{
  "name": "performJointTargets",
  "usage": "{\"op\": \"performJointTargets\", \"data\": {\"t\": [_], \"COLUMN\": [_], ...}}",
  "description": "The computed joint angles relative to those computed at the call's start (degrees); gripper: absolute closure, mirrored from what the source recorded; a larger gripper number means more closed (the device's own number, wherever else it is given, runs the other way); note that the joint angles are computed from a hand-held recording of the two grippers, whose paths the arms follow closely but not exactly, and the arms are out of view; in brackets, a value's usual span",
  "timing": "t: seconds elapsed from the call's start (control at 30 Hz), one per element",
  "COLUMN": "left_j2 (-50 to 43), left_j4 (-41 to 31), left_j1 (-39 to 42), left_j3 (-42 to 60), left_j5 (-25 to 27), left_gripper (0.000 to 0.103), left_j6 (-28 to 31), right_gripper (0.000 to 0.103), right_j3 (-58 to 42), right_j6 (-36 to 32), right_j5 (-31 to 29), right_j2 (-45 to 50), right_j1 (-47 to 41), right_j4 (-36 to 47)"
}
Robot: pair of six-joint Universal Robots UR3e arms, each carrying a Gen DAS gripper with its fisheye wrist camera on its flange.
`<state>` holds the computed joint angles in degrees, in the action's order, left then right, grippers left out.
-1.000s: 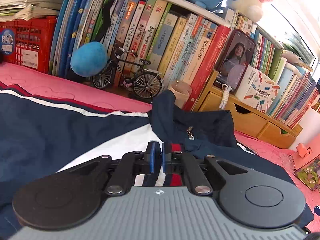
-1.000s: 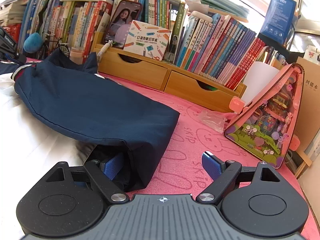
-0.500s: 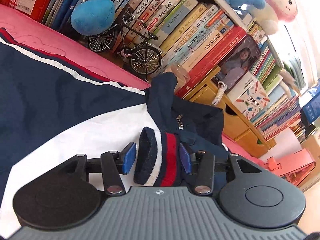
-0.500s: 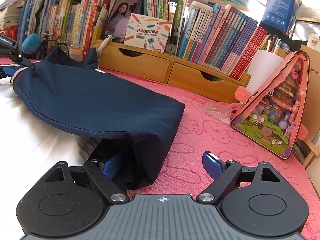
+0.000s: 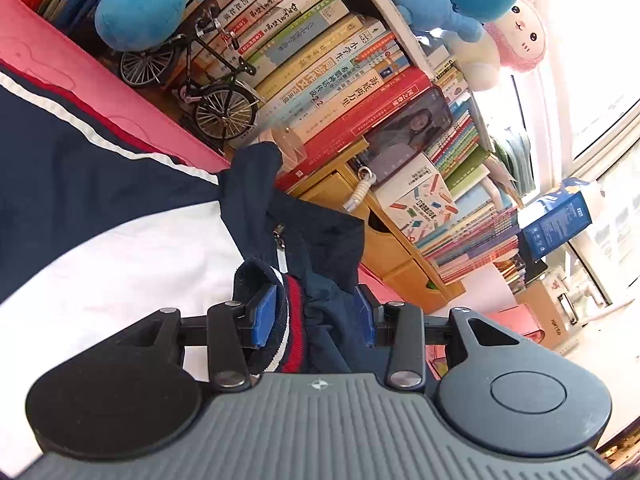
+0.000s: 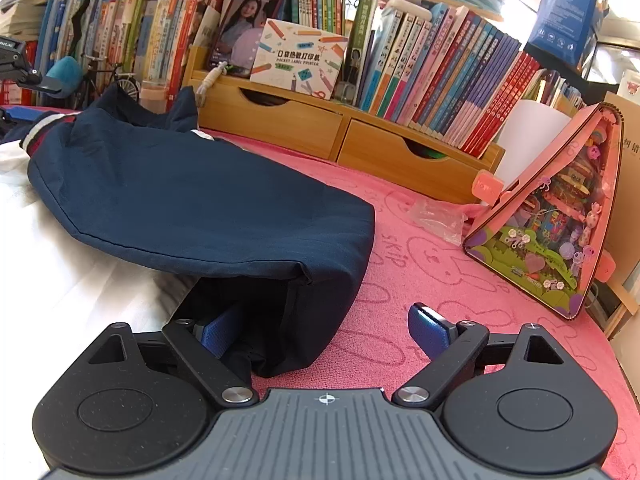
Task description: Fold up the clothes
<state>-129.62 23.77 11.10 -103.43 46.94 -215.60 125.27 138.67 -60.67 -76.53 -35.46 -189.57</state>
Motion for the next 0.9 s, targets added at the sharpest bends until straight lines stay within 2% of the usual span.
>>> {"op": "performJointTargets", "data": {"t": [0.2, 0.27, 0.3, 0.33, 0.37, 0.43, 0.53, 0.57, 0.6, 0.63, 0.67, 0.7, 0.77, 0.83, 0.9], "left_j2": [0.3, 0.3, 0.4, 0.3, 0.2, -0.2, -1.3, -1.5, -1.6, -1.7, -1.9, -1.8, -1.7, -1.1, 0.3], "left_j4": [-3.8, -7.2, -9.9, -10.4, -10.6, -5.8, -0.5, -1.4, -2.6, -6.2, -10.1, -10.6, -10.7, -10.5, -9.8], "left_j1": [-1.8, -2.8, -4.0, -5.1, -6.2, -8.2, -8.1, -8.0, -7.9, -8.3, -8.8, -9.6, -11.3, -12.4, -12.3], "left_j3": [1.1, 2.5, 3.5, 3.9, 4.2, 2.8, 2.0, 2.7, 3.5, 5.3, 7.3, 7.7, 8.2, 8.1, 6.8], "left_j5": [2.7, 4.1, 6.7, 9.1, 11.5, 16.6, 15.5, 14.6, 13.7, 13.5, 13.5, 15.3, 19.4, 22.8, 24.9], "left_gripper": [0.059, 0.059, 0.059, 0.061, 0.072, 0.091, 0.092, 0.092, 0.09, 0.079, 0.063, 0.063, 0.067, 0.09, 0.091], "left_j6": [1.5, 1.8, 2.0, 1.9, 1.9, 0.7, -1.6, -1.4, -1.0, -0.7, -0.4, -0.7, -1.5, -1.8, -1.5], "right_gripper": [0.013, 0.013, 0.013, 0.013, 0.013, 0.012, 0.012, 0.011, 0.011, 0.011, 0.011, 0.011, 0.011, 0.011, 0.011], "right_j3": [-0.3, -0.1, -0.1, 0.0, 0.0, 0.1, 0.1, 0.1, 0.0, 0.1, 0.2, 0.3, 0.5, 0.7, 0.7], "right_j6": [-0.2, -0.2, -0.2, -0.3, -0.3, -0.2, -0.1, -0.1, -0.1, -0.1, -0.1, -0.2, -0.2, -0.3, -0.4], "right_j5": [-0.3, -0.5, -0.7, -0.8, -0.9, -1.1, -1.5, -1.6, -1.7, -1.8, -1.9, -2.1, -2.4, -2.7, -3.0], "right_j2": [0.4, 0.3, 0.4, 0.4, 0.4, 0.4, 0.5, 0.5, 0.5, 0.6, 0.6, 0.6, 0.8, 0.9, 1.0], "right_j1": [0.3, 0.4, 0.5, 0.6, 0.7, 0.8, 0.9, 1.0, 1.1, 1.1, 1.2, 1.2, 1.5, 1.6, 1.8], "right_j4": [-0.3, -0.7, -0.8, -1.0, -1.1, -1.3, -1.3, -1.4, -1.4, -1.6, -1.8, -2.1, -2.8, -3.5, -3.9]}}
